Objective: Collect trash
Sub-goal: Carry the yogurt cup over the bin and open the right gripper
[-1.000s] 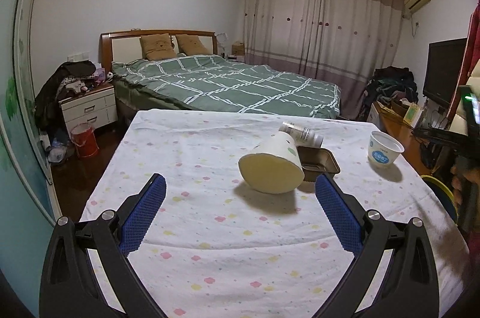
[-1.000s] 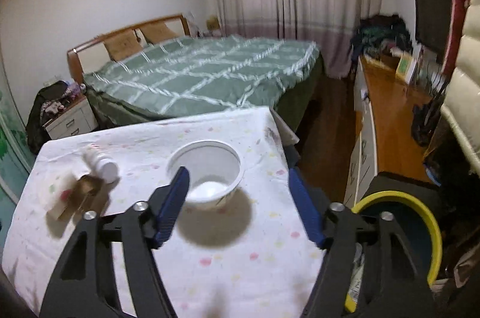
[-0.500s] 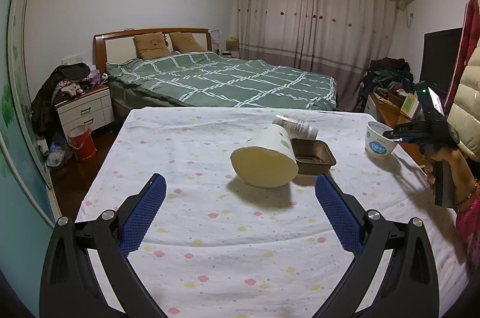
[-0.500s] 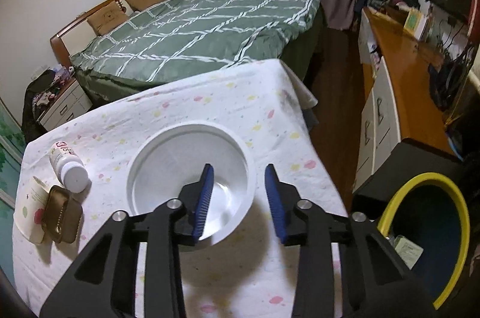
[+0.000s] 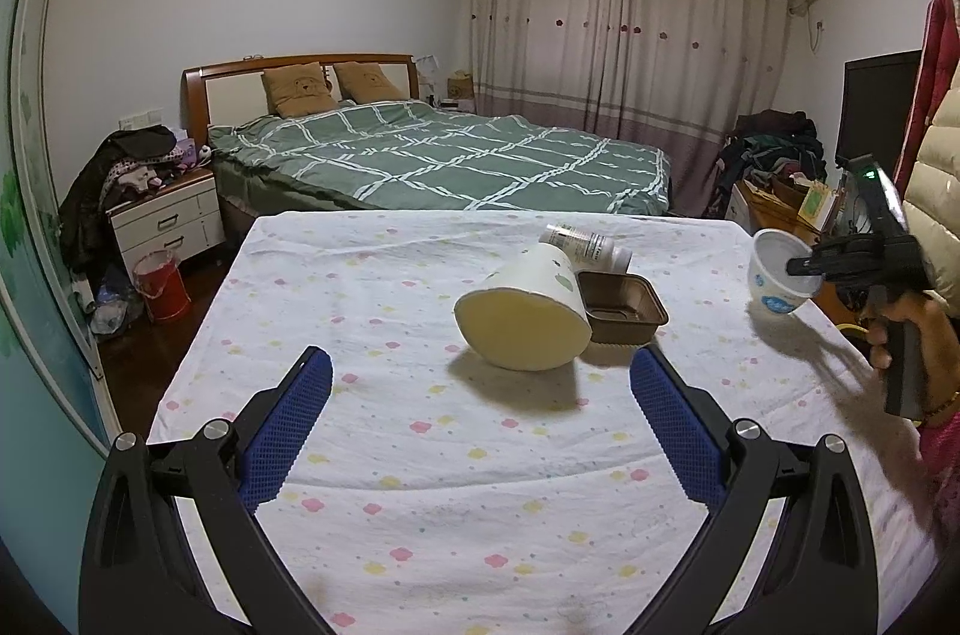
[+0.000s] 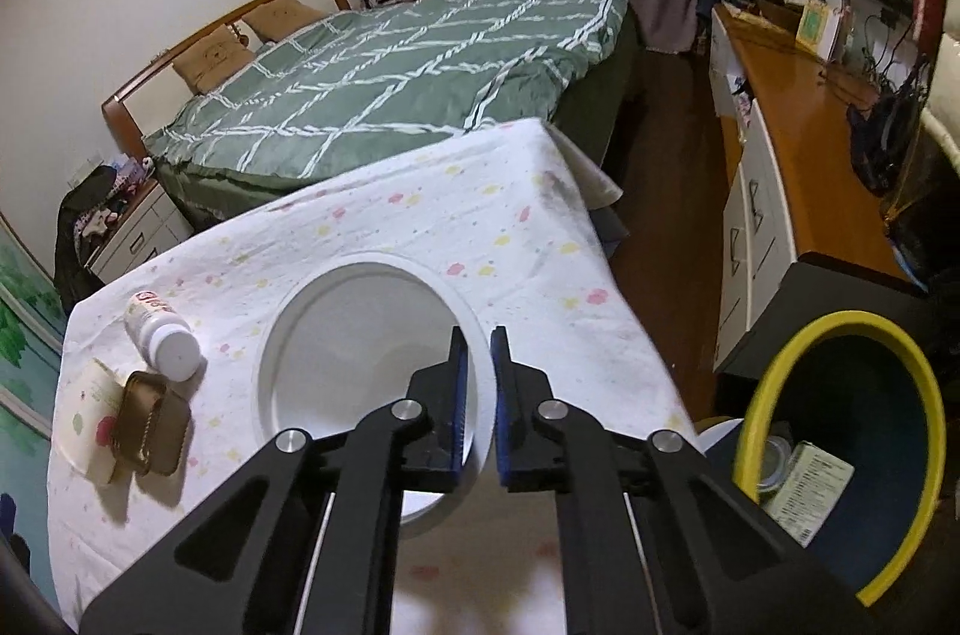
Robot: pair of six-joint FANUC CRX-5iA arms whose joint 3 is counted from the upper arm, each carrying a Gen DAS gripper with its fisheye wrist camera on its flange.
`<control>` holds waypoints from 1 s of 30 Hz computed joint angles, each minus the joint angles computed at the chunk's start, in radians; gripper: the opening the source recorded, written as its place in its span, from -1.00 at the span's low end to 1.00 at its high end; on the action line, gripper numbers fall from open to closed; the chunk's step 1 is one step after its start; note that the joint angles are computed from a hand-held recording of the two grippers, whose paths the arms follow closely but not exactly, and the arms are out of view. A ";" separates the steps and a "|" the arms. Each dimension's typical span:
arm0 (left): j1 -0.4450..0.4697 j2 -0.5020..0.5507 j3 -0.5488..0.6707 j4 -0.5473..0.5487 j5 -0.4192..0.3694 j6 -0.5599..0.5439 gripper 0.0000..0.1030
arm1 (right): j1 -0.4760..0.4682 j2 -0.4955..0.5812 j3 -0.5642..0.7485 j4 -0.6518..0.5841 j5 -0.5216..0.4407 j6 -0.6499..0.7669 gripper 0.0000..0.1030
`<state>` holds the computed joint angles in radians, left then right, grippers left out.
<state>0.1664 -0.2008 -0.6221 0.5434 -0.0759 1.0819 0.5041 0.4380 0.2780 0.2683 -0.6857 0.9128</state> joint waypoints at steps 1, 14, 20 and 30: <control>-0.002 0.001 -0.003 0.009 0.003 -0.010 0.90 | 0.000 -0.021 -0.027 0.010 0.011 -0.008 -0.85; 0.008 0.004 0.035 -0.156 -0.031 0.119 0.90 | -0.095 -0.243 -0.355 0.199 0.109 -0.245 -0.85; 0.011 0.006 0.052 -0.209 -0.047 0.170 0.90 | -0.156 -0.262 -0.416 0.226 0.082 -0.295 -0.85; 0.013 0.007 0.063 -0.239 -0.058 0.198 0.90 | -0.184 -0.247 -0.432 0.242 0.045 -0.324 -0.50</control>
